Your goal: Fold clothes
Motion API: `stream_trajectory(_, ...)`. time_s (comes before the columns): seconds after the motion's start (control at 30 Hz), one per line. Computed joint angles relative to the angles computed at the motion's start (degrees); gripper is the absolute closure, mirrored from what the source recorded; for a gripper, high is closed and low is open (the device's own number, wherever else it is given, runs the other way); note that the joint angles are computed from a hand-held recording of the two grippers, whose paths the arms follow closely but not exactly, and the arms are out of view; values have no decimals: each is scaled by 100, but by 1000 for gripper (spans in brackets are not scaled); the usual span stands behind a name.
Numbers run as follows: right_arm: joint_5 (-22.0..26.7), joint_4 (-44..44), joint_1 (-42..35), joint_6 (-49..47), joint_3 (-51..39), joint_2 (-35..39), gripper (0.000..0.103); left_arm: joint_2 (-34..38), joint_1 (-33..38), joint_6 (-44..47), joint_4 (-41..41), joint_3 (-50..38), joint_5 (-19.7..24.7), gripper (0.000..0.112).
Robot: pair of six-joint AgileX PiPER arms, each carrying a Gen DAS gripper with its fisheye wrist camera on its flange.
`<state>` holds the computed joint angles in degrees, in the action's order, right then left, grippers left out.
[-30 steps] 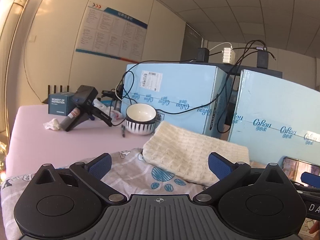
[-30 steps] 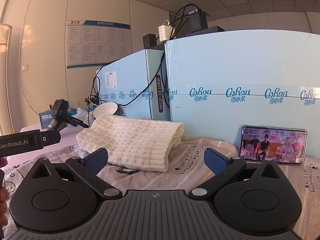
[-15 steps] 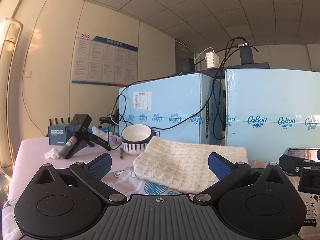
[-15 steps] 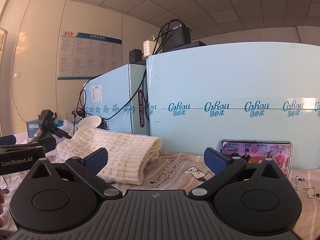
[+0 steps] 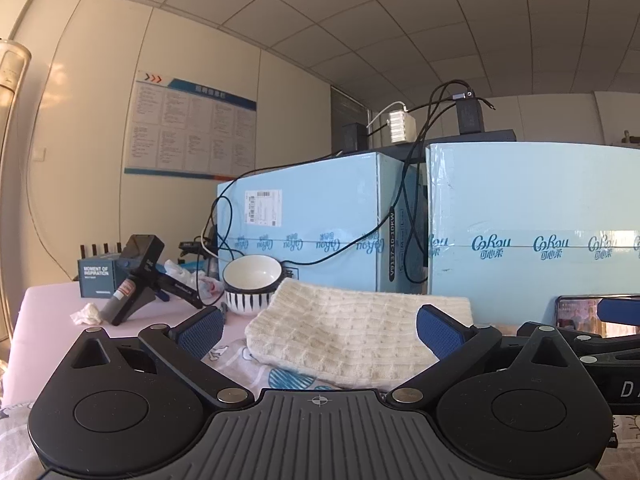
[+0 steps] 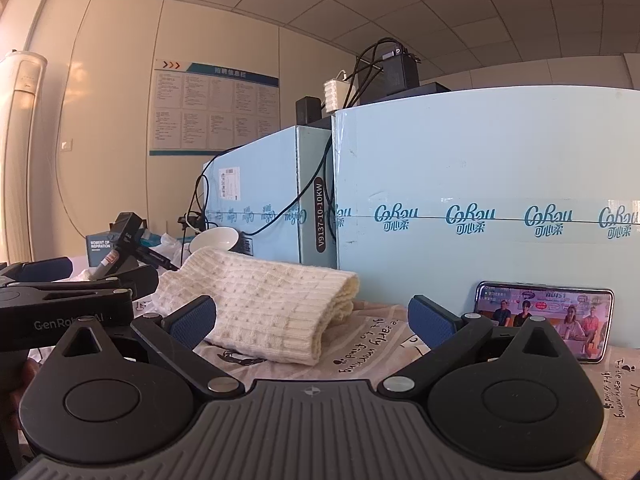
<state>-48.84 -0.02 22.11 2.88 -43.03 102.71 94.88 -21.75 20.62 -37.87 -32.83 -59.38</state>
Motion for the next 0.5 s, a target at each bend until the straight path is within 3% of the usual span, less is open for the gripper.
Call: stream_trajectory(0.5,-71,162,13,-47,45,-7,0,-40,126,-263,72,9,107,9)
